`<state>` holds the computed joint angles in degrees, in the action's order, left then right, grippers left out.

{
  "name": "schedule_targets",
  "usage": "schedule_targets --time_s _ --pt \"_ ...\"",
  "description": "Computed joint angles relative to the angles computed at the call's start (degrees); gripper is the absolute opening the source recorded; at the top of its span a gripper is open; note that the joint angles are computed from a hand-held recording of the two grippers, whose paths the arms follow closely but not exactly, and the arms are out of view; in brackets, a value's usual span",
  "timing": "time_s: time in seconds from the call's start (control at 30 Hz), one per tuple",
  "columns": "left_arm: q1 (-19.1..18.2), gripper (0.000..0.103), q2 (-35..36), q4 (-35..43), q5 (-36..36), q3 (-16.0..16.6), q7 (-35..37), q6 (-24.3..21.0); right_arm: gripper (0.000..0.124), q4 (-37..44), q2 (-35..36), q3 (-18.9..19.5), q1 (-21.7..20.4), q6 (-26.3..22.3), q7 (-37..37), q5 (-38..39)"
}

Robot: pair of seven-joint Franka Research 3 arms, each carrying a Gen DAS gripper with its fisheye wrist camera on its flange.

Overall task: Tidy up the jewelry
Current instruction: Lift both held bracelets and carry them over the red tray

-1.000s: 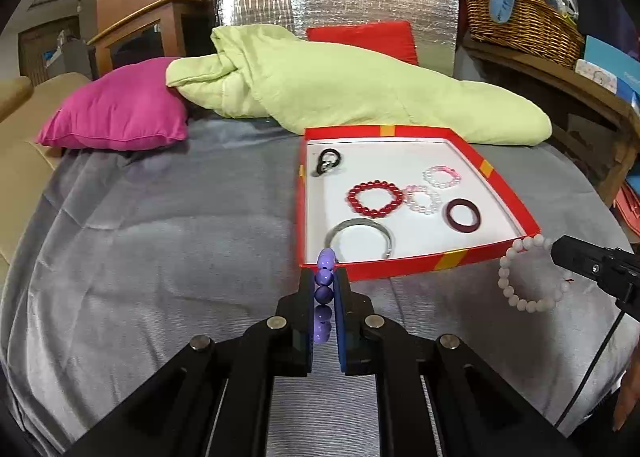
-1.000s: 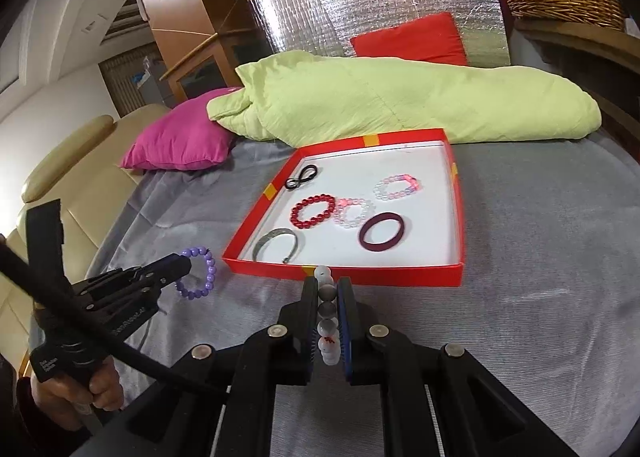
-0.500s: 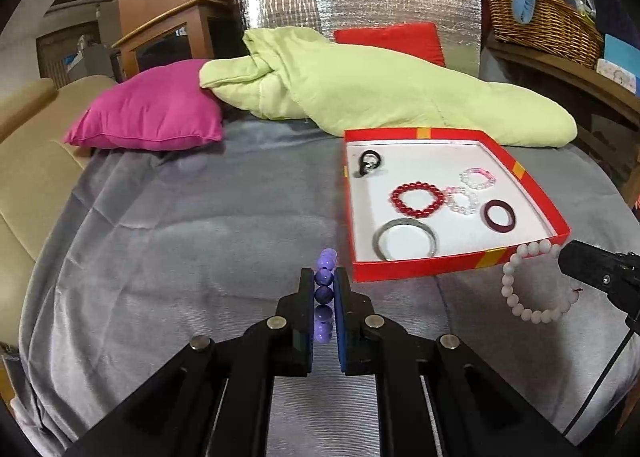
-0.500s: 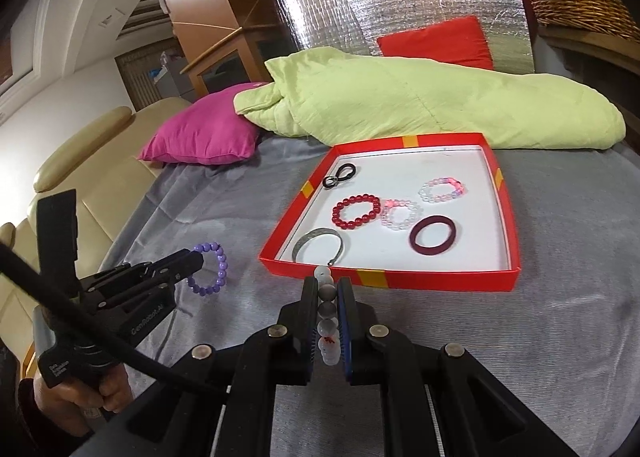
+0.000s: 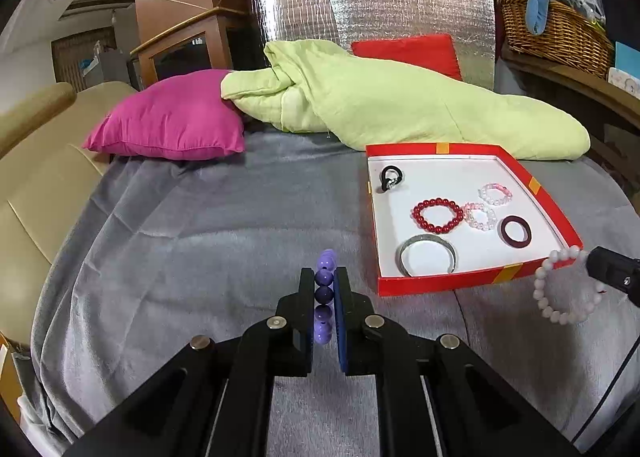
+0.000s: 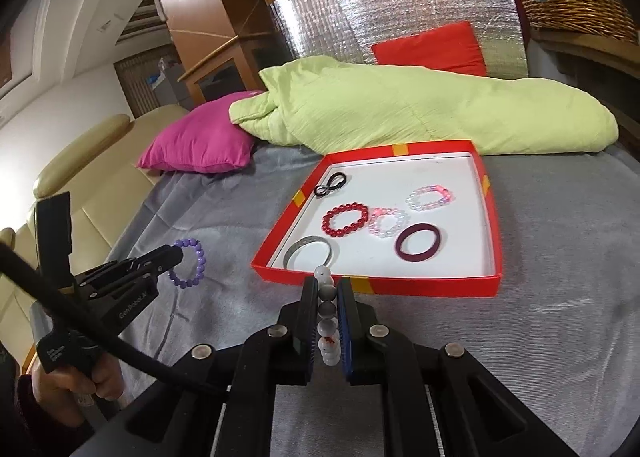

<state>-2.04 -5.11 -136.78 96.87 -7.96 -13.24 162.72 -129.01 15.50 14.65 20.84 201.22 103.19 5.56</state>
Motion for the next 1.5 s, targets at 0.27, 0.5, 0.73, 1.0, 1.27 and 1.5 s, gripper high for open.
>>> schedule_targets --time_s 0.27,0.5,0.73,1.0,1.27,1.5 --pt "-0.8 0.01 -0.3 0.4 0.3 -0.7 -0.4 -2.0 0.01 -2.3 -1.7 0.7 -2.8 2.0 4.2 -3.3" --pt "-1.6 0.01 -1.2 0.0 -0.6 -1.2 0.6 -3.9 0.01 -3.9 -3.0 -0.6 -3.0 3.4 6.7 -5.0" --pt "-2.1 0.01 -2.9 1.6 -2.9 -1.9 2.7 -3.7 0.01 -6.2 -5.8 -2.3 -3.0 5.5 9.0 -5.7" --pt "-2.5 0.01 0.2 9.3 -0.3 -2.2 2.0 -2.9 0.01 -3.6 -6.6 -4.3 -2.9 6.8 11.5 -6.0" --pt "-3.2 0.01 5.9 15.0 -0.2 -1.4 2.6 -3.6 0.011 8.7 -0.1 -4.1 -2.2 5.6 8.3 -2.4" --pt "-3.8 0.01 10.7 19.6 -4.0 -0.1 7.3 -3.3 0.011 17.3 6.2 -1.2 -4.5 2.2 8.3 -2.8"
